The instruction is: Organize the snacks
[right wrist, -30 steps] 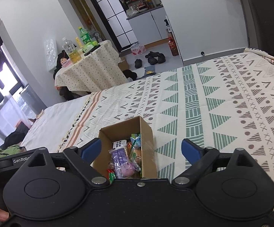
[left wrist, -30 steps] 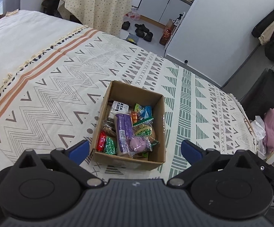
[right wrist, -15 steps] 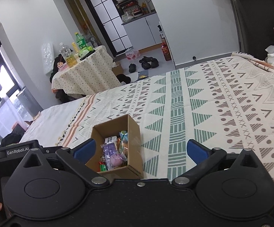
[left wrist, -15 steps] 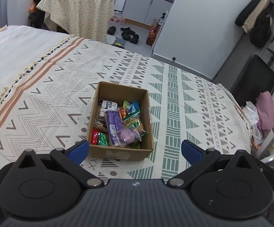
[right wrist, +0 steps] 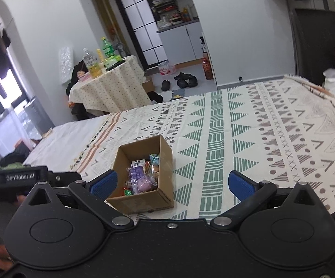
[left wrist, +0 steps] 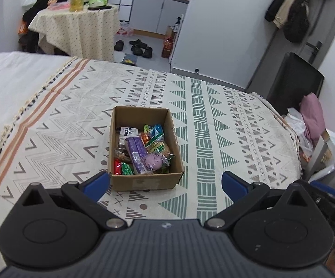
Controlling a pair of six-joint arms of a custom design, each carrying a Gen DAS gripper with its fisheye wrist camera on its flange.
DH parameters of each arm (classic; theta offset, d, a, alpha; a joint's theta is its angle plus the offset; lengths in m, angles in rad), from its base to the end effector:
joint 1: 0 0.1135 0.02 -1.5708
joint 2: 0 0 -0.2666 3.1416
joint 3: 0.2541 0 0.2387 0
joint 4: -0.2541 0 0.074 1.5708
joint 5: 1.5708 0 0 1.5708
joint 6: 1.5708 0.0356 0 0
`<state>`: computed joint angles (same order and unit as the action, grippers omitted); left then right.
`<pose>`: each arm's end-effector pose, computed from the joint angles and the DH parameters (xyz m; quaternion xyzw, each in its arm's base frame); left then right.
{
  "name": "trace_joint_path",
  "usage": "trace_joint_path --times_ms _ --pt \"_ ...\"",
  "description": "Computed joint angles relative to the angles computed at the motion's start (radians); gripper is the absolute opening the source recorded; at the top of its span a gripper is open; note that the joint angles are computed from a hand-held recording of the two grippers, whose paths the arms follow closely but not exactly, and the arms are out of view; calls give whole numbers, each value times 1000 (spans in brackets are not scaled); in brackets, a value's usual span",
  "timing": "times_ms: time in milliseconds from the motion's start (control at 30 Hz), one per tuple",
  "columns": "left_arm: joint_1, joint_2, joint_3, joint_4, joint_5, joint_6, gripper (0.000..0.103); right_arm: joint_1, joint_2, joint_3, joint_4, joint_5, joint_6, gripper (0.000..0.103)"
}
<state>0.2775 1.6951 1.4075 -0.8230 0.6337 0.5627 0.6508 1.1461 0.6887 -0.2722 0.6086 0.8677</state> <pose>0.3301 0.0721 0.2780 0.2018 0.9057 -0.1886 0.3216 0.1881 0.1176 0.2394 0.2159 0.8525 0.0698 0.4708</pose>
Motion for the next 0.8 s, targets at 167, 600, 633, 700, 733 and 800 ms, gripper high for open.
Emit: trace_joint_path --times_ms 167,600,633,700,733,800 --pt "39 -12 4 -29 15 67 103 61 -14 25 -72 64 50 103" --pt "99 -22 40 -82 7 131 103 129 -24 44 -215 142 226 103" --pt "100 -23 41 -81 5 133 103 133 -26 41 -216 141 227 103" --pt "104 -22 43 -87 5 141 103 144 -23 41 -223 142 230 103" --pt "104 -23 43 -88 4 146 103 150 -16 46 -230 141 235 103" --pt "105 -29 36 -82 -1 150 103 155 -10 52 -235 134 233 103"
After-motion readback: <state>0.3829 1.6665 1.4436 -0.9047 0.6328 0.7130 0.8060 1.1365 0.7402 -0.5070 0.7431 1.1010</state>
